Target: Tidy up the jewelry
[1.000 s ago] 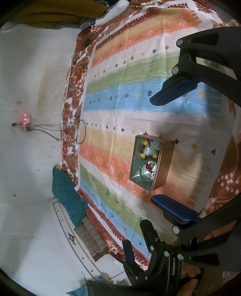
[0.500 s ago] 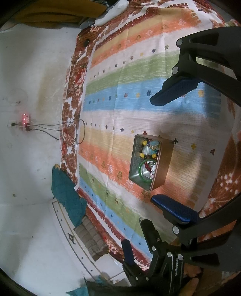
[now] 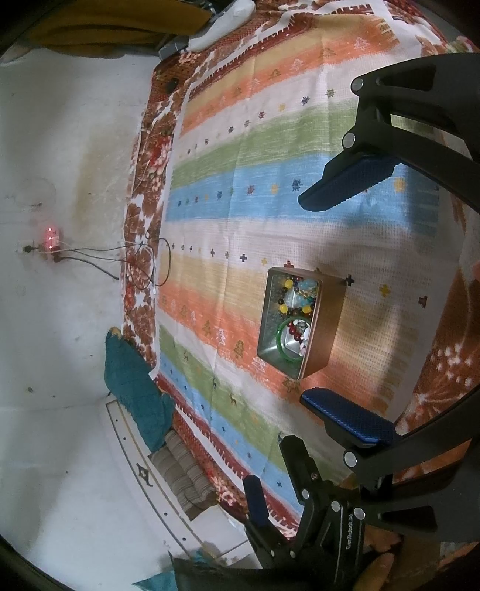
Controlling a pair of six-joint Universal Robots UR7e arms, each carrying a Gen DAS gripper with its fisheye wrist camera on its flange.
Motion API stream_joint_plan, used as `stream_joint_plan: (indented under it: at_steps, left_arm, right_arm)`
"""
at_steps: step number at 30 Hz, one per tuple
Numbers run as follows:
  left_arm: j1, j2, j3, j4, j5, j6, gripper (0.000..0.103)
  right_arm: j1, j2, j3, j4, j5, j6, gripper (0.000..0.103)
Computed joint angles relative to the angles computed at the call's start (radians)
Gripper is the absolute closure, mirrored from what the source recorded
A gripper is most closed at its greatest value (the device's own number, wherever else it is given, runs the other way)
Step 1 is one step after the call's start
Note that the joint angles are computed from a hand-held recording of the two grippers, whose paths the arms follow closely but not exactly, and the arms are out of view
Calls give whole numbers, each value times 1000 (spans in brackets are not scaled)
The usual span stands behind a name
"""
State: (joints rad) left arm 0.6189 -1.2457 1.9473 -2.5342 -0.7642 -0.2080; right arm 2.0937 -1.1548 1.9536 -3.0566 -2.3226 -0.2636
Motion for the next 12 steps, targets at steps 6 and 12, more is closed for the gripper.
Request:
stream_joint_plan:
  at_steps: [6,12]
  left_arm:
    - [-5,-3,9,-23,9,8,6]
    - [-6,-7,7,-23,9,8,6]
  right_arm:
    - [2,1,1,-1,-5,2,6]
    - [1,3,-2,1,-5,-1,6]
